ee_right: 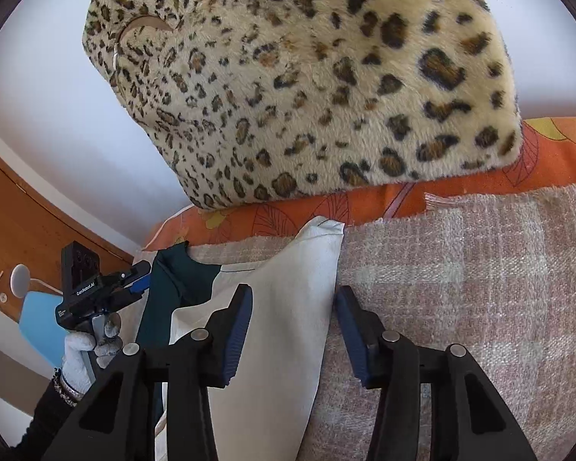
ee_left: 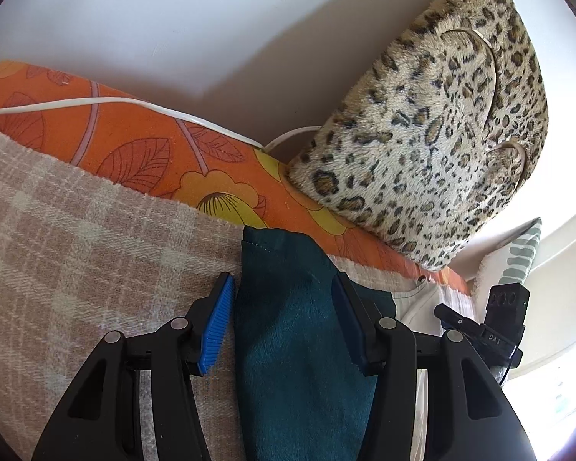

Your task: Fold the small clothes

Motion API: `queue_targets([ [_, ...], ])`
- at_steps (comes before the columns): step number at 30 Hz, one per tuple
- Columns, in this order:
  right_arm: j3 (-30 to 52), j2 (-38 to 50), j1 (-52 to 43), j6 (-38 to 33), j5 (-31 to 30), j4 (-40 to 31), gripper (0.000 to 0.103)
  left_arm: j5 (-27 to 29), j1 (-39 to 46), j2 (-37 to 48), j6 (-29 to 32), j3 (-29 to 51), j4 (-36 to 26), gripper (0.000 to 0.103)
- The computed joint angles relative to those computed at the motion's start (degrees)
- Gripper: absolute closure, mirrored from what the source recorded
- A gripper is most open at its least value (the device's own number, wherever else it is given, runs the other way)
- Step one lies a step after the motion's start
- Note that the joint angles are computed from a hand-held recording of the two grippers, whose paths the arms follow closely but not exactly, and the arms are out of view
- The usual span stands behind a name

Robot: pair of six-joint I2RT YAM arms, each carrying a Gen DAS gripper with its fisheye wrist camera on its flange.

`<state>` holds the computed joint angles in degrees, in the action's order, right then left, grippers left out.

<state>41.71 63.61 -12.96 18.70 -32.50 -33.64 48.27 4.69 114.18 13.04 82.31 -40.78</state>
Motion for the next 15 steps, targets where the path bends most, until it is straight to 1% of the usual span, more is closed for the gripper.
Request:
queue_targets([
  [1, 0.4, 0.8, 0.6, 0.1, 1.2, 0.1, 0.077, -0.7, -0.4, -0.4, -0.2, -0.7, 1.4, 0.056],
  [2, 0.8, 1.4, 1.4, 0.4, 2.9, 0.3, 0.090, -1.7, -0.8, -1.1, -0.5, -1.7, 3.2, 0.067],
  [3, 1.2, 1.8, 2.0, 0.3, 4.4, 0.3, 0.095, -3.1, -1.4, -1.4, -0.2, -2.1, 4.4, 0.078],
  [4, 1.6, 2.3, 2.5, 0.0, 5.7, -0.2, 0.101, -4.7, -2.0, -1.3, 0.3, -2.2, 4.6, 0.093],
  [6, 1.7, 2.3, 2.7, -0.3, 7.4, -0.4, 0.103, -4.7, -1.9, -1.2, -0.5, -3.0, 6.5, 0.095],
  [12, 2.7, 3.1, 3.9, -0.8, 9.8, -0.5, 0.103, -2.0, -0.6, 0.1, -1.2, -1.7, 6.2, 0.095],
  [13, 2.8, 3.1, 3.8, -0.6, 9.6, -0.5, 0.103, -1.7, -0.4, 0.4, -1.3, -1.2, 5.6, 0.092],
  [14, 2.8, 3.2, 3.3, -0.7, 9.0, -0.6, 0.102, -1.3, -0.3, 0.8, -1.5, -0.4, 4.3, 0.080],
  [15, 2.7, 3.2, 2.7, -0.8, 8.2, -0.7, 0.099, -0.2, 0.0, 2.1, -1.0, 1.5, 1.7, 0.073],
])
